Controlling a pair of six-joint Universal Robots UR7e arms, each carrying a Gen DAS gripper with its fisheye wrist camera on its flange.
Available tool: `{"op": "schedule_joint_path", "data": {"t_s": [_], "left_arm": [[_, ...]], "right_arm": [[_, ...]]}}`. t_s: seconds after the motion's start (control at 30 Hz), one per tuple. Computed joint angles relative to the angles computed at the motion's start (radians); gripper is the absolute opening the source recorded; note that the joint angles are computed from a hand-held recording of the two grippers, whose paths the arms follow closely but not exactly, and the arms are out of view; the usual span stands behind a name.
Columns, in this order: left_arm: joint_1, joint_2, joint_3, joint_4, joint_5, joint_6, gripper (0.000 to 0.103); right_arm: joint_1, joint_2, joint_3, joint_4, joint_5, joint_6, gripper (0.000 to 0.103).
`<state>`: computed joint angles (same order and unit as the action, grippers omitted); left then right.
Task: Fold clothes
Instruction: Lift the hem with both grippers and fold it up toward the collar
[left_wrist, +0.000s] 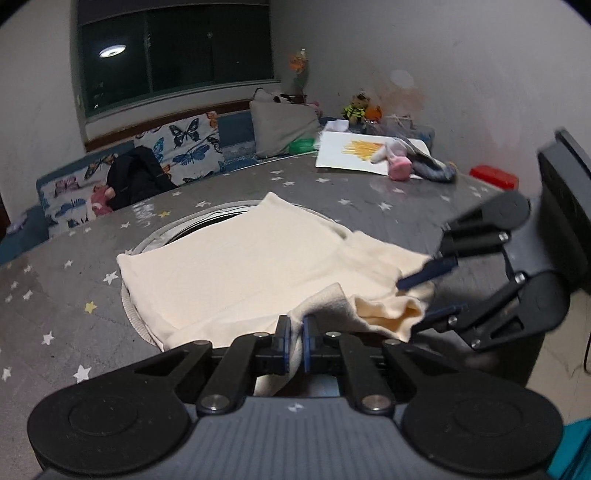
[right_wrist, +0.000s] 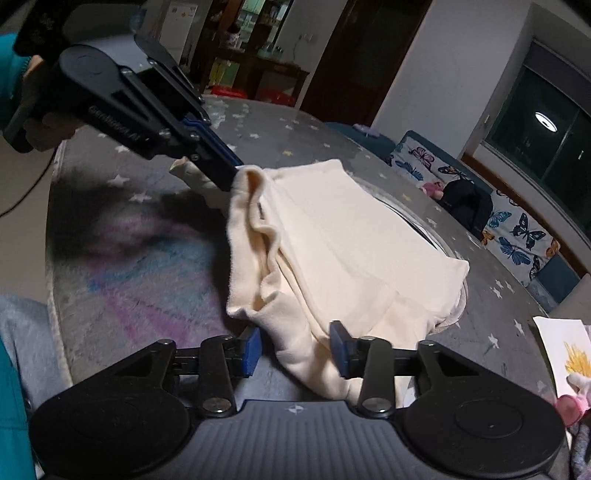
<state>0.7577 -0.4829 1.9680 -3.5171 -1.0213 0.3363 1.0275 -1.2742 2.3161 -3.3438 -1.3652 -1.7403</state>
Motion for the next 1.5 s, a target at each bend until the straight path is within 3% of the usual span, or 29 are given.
{"op": "schedule_joint_path", "data": {"t_s": [0.03,0.13,0.43,0.6,0.67,0.77,0.83,0.9,0.97,1.07,1.3,1.5], "left_arm": [[0.003,-0.001,-0.002,0.003,-0.003,0.005,0.006],[0.011,-0.001,-0.006,0.021,-0.011,0.022,0.007],[-0.001,0.008,0.044,0.007,0.016,0.078,0.012],[-0.006,0.02,0.054,-0.006,0.013,0.084,0.009],[0.0,0.016,0.053,-0.005,0.001,0.062,0.008],[0.011,0.006,0.047,0.0,-0.014,0.017,0.008],[0.019,-0.001,0.041,0.004,-0.025,-0.009,0.008],[0.021,-0.001,0.036,0.006,-0.024,-0.016,0.008],[0.014,0.004,0.036,0.003,-0.01,-0.007,0.009],[-0.006,0.015,0.06,-0.039,0.023,0.045,0.014],[-0.039,0.036,0.12,-0.132,0.078,0.155,0.048],[-0.049,0.067,0.115,-0.157,0.138,0.253,0.049]], "right_arm": [[0.002,-0.005,-0.005,0.019,-0.003,0.013,0.028],[0.002,-0.025,-0.017,0.071,0.003,0.061,0.016],[0.004,-0.036,-0.042,0.116,0.018,0.171,0.013],[-0.007,-0.04,-0.031,0.121,0.007,0.105,0.015],[-0.018,-0.046,-0.015,0.116,0.006,0.054,0.021],[-0.041,-0.051,0.013,0.084,0.031,-0.03,0.04],[-0.062,-0.047,0.033,0.044,0.069,-0.087,0.04],[-0.066,-0.036,0.035,0.029,0.084,-0.088,0.037],[-0.061,-0.024,0.03,0.026,0.088,-0.065,0.022],[-0.05,-0.015,0.013,0.04,0.085,0.016,0.011],[-0.023,-0.06,-0.052,0.175,0.1,0.244,0.009],[-0.001,-0.06,-0.08,0.195,0.115,0.304,0.009]]}}
